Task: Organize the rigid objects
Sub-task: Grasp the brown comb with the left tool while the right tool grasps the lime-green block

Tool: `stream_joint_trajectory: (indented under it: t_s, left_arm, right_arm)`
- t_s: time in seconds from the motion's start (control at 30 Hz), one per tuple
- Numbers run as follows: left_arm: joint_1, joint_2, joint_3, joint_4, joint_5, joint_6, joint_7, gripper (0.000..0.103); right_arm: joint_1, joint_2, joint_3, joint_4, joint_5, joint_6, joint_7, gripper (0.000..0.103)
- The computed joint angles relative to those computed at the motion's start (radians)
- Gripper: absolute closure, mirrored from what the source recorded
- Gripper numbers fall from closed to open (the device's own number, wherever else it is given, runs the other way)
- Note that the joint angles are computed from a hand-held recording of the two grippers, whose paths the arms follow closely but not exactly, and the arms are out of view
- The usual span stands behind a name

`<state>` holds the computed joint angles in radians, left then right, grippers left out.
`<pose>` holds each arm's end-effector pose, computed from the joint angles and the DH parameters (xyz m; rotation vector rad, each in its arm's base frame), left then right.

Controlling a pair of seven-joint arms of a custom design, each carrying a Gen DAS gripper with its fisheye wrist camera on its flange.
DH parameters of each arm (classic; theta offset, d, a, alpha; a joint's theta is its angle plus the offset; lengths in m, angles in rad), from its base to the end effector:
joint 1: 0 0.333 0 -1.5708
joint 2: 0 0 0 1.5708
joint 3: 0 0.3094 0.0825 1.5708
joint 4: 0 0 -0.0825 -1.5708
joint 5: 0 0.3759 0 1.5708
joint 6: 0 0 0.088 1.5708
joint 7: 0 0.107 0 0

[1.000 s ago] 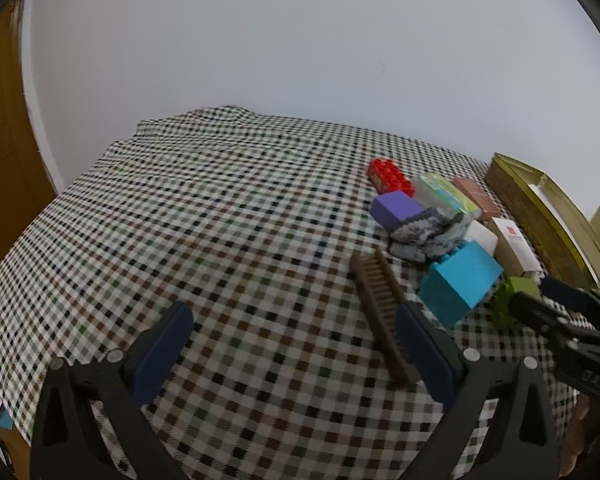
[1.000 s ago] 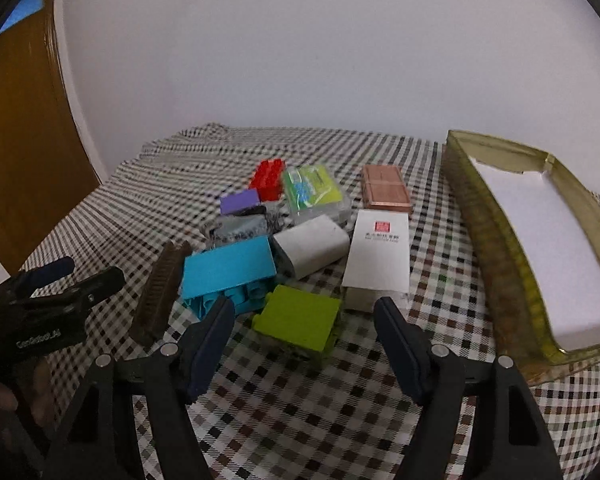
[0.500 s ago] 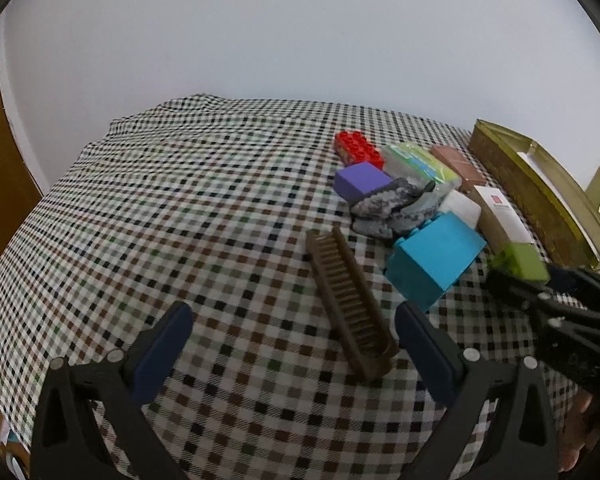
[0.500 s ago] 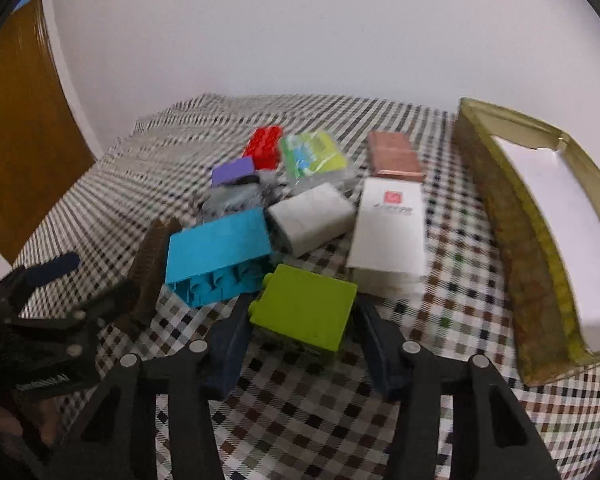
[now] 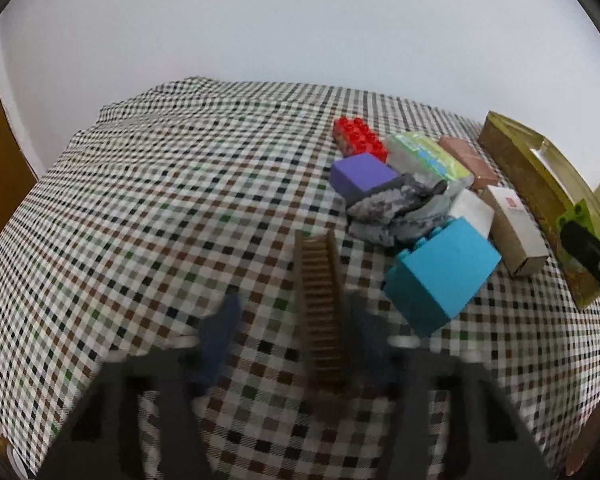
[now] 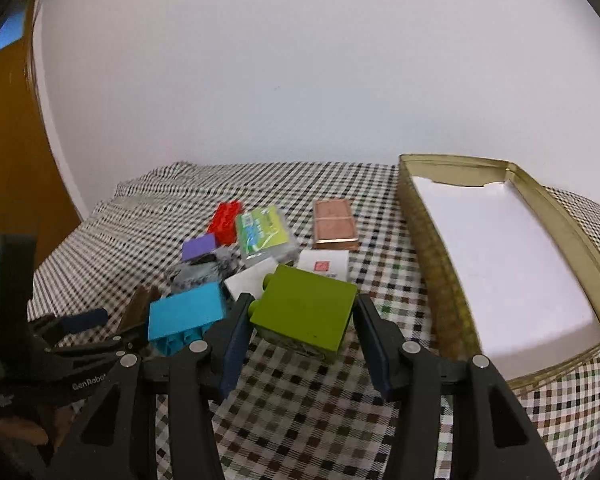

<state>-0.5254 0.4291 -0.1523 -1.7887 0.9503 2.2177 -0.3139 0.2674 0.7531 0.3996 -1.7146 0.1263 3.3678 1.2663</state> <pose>0.5275 -0.3800 0.3243 -2.2343 1.1385 -0.4471 0.6011 0.3796 0.2887 -1.9565 1.0365 -0.4019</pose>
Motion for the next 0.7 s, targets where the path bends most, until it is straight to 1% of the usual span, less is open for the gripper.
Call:
stream_joint_trajectory:
  t_s: [0.03, 0.1, 0.13, 0.23, 0.27, 0.37, 0.43, 0.5, 0.57, 0.6, 0.7]
  left_arm:
    - [0.000, -0.006, 0.002, -0.008, 0.003, 0.002, -0.013, 0.079]
    - [0.006, -0.026, 0.007, -0.045, 0.028, 0.047, -0.060, 0.079]
    - [0.008, -0.031, 0.007, -0.053, 0.036, 0.059, -0.072, 0.079]
    - [0.014, -0.045, 0.008, -0.079, 0.063, 0.093, -0.120, 0.079]
    - [0.013, -0.052, 0.008, -0.088, 0.074, 0.096, -0.141, 0.079]
    - [0.001, -0.079, 0.007, -0.118, 0.131, 0.080, -0.231, 0.079]
    - [-0.002, -0.083, -0.003, -0.119, 0.149, 0.053, -0.246, 0.079]
    - [-0.011, -0.083, -0.013, -0.111, 0.156, 0.010, -0.252, 0.079]
    - [-0.024, -0.078, -0.021, -0.094, 0.165, -0.045, -0.255, 0.079]
    - [-0.037, -0.074, -0.023, -0.080, 0.178, -0.089, -0.249, 0.079]
    - [-0.066, -0.071, -0.030, -0.054, 0.227, -0.164, -0.252, 0.079]
  right_arm:
    - [-0.003, -0.001, 0.003, -0.005, 0.001, 0.018, 0.003, 0.050]
    - [-0.010, -0.003, 0.006, -0.014, -0.005, 0.047, 0.012, 0.050]
    - [-0.002, -0.005, -0.006, -0.017, -0.001, 0.064, 0.021, 0.050]
    - [-0.010, -0.006, -0.011, -0.022, -0.013, 0.089, 0.049, 0.050]
    - [-0.024, -0.010, -0.003, -0.032, -0.025, 0.097, 0.059, 0.050]
    - [-0.017, -0.011, -0.018, -0.032, -0.033, 0.117, 0.093, 0.050]
    - [-0.003, -0.014, -0.038, -0.034, -0.032, 0.135, 0.112, 0.050]
    - [0.002, -0.015, -0.048, -0.036, -0.038, 0.144, 0.129, 0.050]
    - [0.024, -0.020, -0.073, -0.044, -0.032, 0.170, 0.140, 0.050]
    - [0.038, -0.024, -0.090, -0.052, -0.023, 0.198, 0.144, 0.050]
    - [0.058, -0.031, -0.123, -0.068, -0.023, 0.267, 0.156, 0.050]
